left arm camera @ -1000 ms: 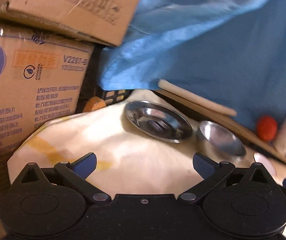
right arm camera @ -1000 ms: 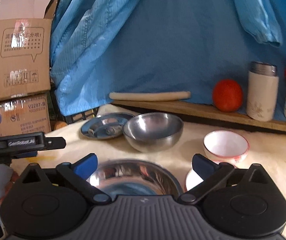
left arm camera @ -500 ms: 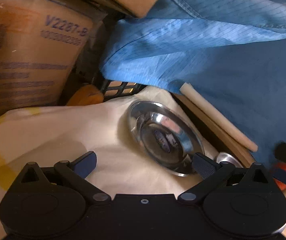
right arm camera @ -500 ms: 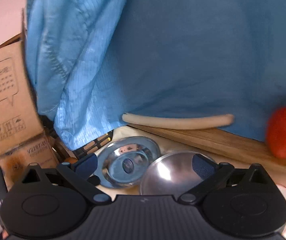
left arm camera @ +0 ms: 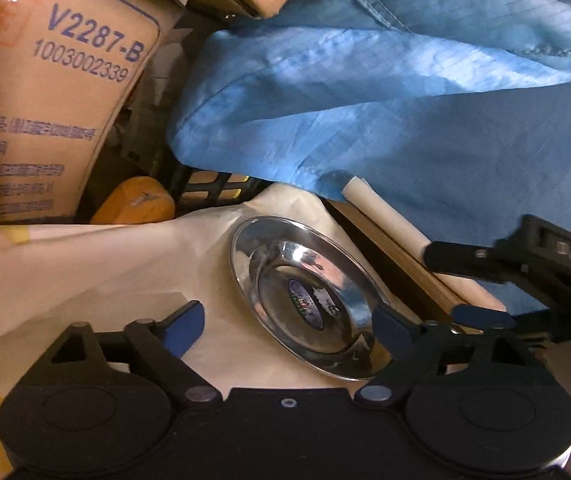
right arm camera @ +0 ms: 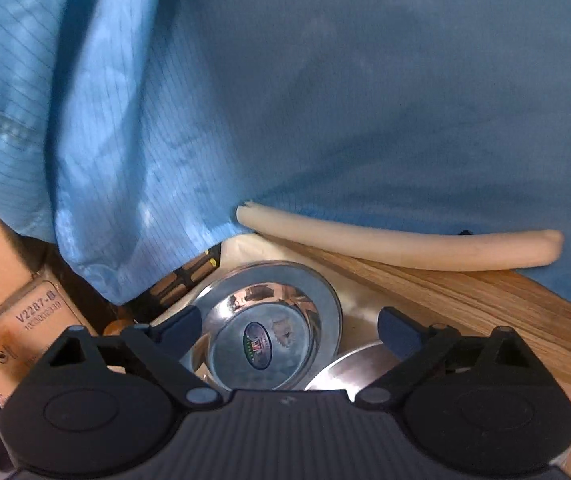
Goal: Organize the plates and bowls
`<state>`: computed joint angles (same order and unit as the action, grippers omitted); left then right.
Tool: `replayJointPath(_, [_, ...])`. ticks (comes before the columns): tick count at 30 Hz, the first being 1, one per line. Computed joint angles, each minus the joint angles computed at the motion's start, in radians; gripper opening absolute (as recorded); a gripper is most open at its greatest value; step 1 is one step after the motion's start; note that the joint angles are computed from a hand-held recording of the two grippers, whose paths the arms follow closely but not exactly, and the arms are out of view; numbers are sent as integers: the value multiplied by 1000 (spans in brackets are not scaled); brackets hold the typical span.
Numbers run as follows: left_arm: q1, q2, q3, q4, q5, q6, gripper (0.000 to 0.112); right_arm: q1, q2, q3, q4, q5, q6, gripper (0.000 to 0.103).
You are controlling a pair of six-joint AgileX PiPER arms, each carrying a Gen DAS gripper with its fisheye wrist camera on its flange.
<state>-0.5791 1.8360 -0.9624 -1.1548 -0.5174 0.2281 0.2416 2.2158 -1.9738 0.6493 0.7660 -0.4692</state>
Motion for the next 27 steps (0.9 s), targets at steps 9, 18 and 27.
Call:
replayJointPath(9, [25,3,3,43,26,-66,45,51,154,-253,-207,103,179,83])
replayJointPath(18, [21,2,-2,15,43,-63,33,100,185,-293,-353,87,274,70])
replayJointPath(27, [17,-2,-6,-37,45,-28,24,164,186,-288,-566,74,438,60])
